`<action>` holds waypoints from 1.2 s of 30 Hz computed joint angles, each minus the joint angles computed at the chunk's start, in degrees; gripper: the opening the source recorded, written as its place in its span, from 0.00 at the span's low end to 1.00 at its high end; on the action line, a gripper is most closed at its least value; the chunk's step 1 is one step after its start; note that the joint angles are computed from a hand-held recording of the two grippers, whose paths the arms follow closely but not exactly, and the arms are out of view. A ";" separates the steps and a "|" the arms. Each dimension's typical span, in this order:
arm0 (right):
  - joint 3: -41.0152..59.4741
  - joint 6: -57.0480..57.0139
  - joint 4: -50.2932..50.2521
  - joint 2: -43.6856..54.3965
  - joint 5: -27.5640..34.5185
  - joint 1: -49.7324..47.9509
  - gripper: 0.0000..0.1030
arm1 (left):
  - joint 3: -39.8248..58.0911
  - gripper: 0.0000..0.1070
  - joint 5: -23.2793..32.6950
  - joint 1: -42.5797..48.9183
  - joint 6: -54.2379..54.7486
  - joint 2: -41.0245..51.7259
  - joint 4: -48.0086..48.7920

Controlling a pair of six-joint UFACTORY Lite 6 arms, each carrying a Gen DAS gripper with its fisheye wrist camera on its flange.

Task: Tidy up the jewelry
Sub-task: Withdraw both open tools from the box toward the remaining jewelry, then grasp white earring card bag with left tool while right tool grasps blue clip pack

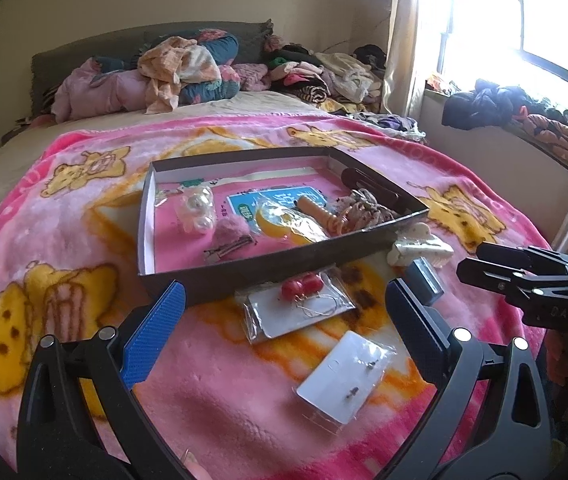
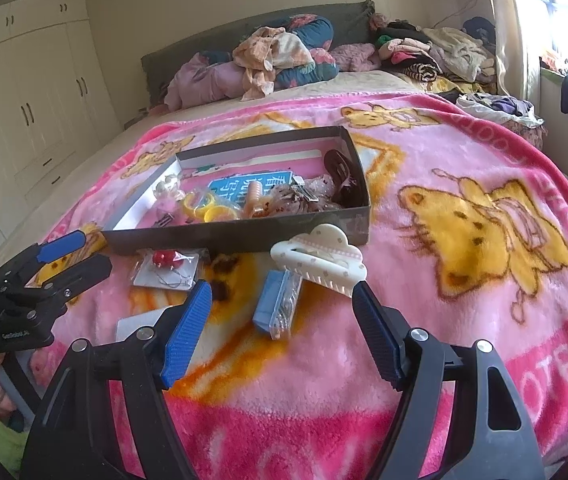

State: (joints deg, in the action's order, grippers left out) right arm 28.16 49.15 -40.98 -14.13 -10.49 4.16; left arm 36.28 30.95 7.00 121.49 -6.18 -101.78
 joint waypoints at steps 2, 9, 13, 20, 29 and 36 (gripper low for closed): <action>-0.32 -0.09 -0.04 -0.02 -0.07 -0.31 0.68 | -0.28 0.86 0.11 -0.14 0.13 0.11 0.22; -0.66 0.39 -0.70 1.06 -0.25 -1.06 0.68 | -1.48 0.86 0.53 -0.31 1.00 0.52 1.00; -0.50 1.62 -1.88 2.11 -0.58 -0.96 0.68 | -2.08 0.86 0.86 -0.44 1.78 1.12 1.30; 1.20 11.73 -12.68 5.80 -2.52 -1.73 0.57 | -2.52 0.86 0.96 -1.70 2.58 3.37 2.68; 6.38 16.60 -17.75 13.66 -3.50 -1.19 0.43 | -2.17 0.85 -0.30 -4.56 6.16 7.57 0.90; 11.33 19.76 -20.71 20.24 -4.26 -0.99 0.33 | -1.89 0.79 -0.46 -5.45 7.04 8.54 0.22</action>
